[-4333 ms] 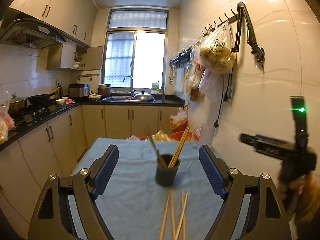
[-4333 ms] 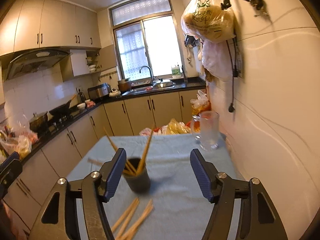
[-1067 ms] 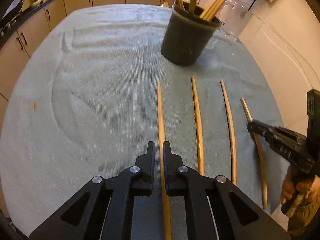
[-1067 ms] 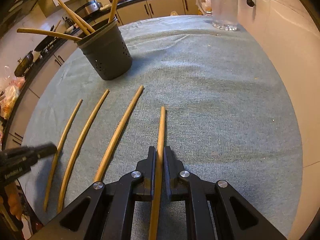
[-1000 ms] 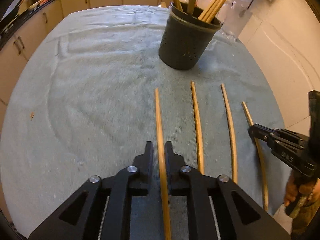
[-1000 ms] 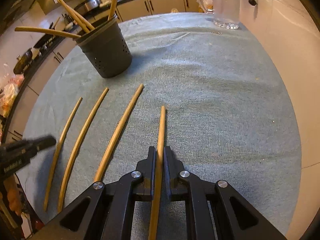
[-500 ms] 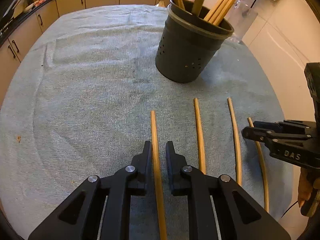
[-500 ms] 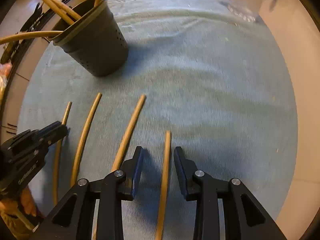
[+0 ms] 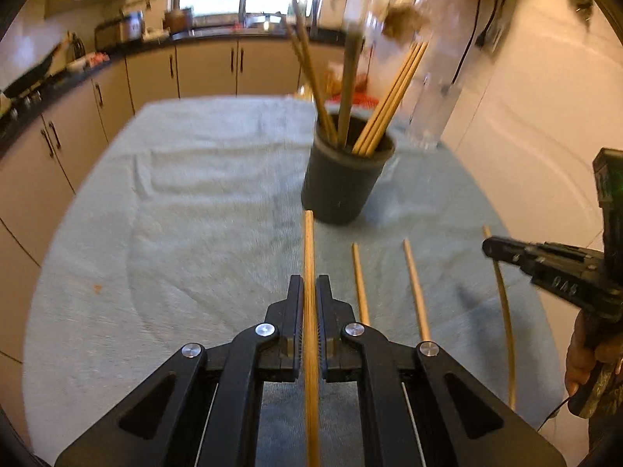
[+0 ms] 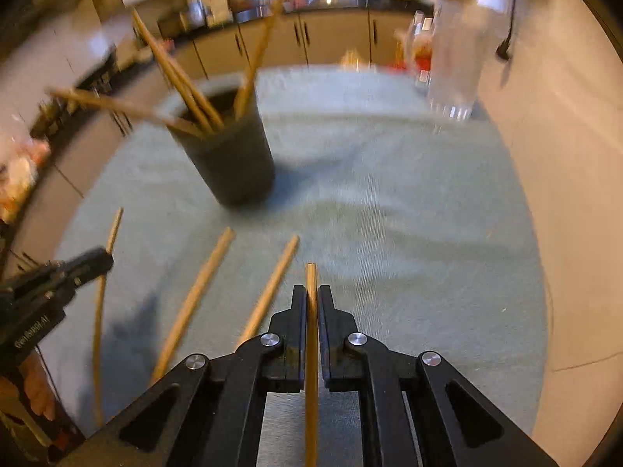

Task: Organize utensils
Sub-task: 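Lift both held chopsticks upright toward the grey cup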

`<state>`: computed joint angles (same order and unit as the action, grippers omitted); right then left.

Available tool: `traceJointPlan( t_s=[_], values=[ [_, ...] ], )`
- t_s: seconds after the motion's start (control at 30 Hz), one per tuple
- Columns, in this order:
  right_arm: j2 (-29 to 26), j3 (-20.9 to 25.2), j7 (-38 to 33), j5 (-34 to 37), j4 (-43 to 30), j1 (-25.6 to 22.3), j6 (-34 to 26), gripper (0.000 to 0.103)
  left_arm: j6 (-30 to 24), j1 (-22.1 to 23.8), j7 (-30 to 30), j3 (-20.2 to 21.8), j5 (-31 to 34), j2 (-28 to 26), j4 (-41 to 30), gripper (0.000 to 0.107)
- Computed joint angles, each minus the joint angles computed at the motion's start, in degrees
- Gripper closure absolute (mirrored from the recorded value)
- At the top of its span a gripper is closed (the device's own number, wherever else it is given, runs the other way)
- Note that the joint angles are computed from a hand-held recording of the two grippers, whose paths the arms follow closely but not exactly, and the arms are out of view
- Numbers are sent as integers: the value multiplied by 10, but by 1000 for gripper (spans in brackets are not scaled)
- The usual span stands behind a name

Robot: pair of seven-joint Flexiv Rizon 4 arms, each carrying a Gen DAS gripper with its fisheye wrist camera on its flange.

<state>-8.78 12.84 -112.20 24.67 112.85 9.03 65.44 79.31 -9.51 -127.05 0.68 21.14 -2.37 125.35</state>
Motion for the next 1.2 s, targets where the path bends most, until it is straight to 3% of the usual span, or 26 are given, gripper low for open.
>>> traceJointPlan(
  t_s=[0.2, 0.27, 0.53, 0.83, 1.2],
  values=[
    [64, 8, -98, 137, 2, -14, 43, 97, -21, 1, -113, -12, 120, 50, -13, 101],
    [91, 3, -111, 160, 17, 0, 63, 97, -32, 11, -159, -31, 166, 73, -14, 101],
    [169, -42, -175, 206, 67, 51, 83, 97, -54, 56, -224, -97, 226, 149, 10, 101],
    [215, -94, -196, 218, 94, 99, 77, 97, -62, 101, -250, -160, 249, 227, 31, 101],
    [204, -122, -219, 256, 54, 114, 65, 97, -3, 138, -190, -175, 202, 205, -5, 101]
  ],
)
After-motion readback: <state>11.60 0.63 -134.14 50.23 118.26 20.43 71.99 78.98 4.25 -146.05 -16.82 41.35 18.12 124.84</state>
